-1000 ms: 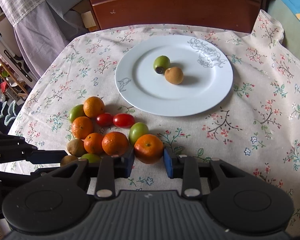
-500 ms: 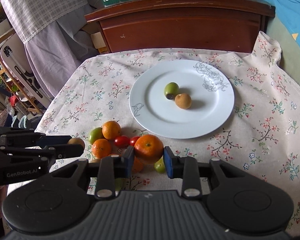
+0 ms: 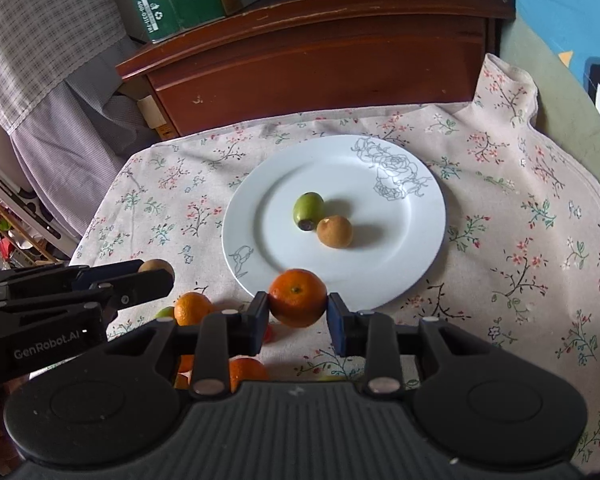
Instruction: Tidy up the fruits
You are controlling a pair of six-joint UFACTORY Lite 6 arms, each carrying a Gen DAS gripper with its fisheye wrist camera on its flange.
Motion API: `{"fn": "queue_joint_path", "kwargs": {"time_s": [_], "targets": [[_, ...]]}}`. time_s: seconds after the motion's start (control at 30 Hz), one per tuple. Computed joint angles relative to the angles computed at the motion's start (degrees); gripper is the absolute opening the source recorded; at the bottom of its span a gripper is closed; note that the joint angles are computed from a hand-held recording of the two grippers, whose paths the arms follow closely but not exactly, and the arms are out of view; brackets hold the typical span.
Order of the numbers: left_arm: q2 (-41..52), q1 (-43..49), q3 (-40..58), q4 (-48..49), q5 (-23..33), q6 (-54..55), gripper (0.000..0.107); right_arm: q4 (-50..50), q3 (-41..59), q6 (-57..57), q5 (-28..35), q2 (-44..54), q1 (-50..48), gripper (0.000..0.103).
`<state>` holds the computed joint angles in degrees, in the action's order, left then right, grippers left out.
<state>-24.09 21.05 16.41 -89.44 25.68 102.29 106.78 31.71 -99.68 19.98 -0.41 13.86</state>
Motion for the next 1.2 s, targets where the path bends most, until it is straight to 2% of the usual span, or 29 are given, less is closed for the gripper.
{"fn": "queue_joint_path", "kwargs": {"time_s": [0.27, 0.4, 0.5, 0.6, 0.67, 0.73, 0.93, 1.03, 1.13, 1.2], "targets": [[14.8, -4.8, 6.7, -20.1, -0.8, 17.6, 0.024, 7.8, 3.2, -4.6, -0.7, 5.8, -0.4, 0.032], [20.9, -5.8, 10.1, -23.7, 0.0, 20.4, 0.024, 11.8, 4.7, -7.1, -1.4, 8.6, -0.1, 0.032], [22.2, -6.1, 10.9, -26.3, 0.4, 22.1, 0.026, 16.1, 4.6, -11.7, 0.7, 9.5, -0.4, 0.035], [22.1, -4.8, 12.1, -22.7, 0.7, 19.2, 0.026, 17.5, 4.6, -12.1, 0.4, 8.8, 0.0, 0.040], [22.5, -3.1, 13.2, -19.2, 0.5, 16.9, 0.026, 17.3, 4.5, -11.8, 0.6, 8.4, -0.2, 0.040], [24.6, 0.0, 15.3, -10.3, 2.1, 10.7, 0.027, 15.4, 4.6, -10.0, 1.1, 8.3, -0.5, 0.040], [26.2, 2.2, 15.2, -1.0, 2.0, 6.0, 0.027, 13.0, 4.8, -7.0, 0.8, 8.2, -0.9, 0.040], [26.4, 0.1, 14.1, -3.3, 0.4, 8.1, 0.027, 13.0, 4.5, -7.2, 0.8, 7.5, -0.8, 0.040], [25.3, -4.1, 12.3, -11.9, -4.7, 16.1, 0.027, 13.0, 4.4, -7.3, 0.9, 7.4, -1.0, 0.040], [26.4, -4.4, 12.3, -14.9, -5.1, 18.3, 0.027, 12.9, 4.5, -7.3, 0.9, 7.7, -1.2, 0.040]]}}
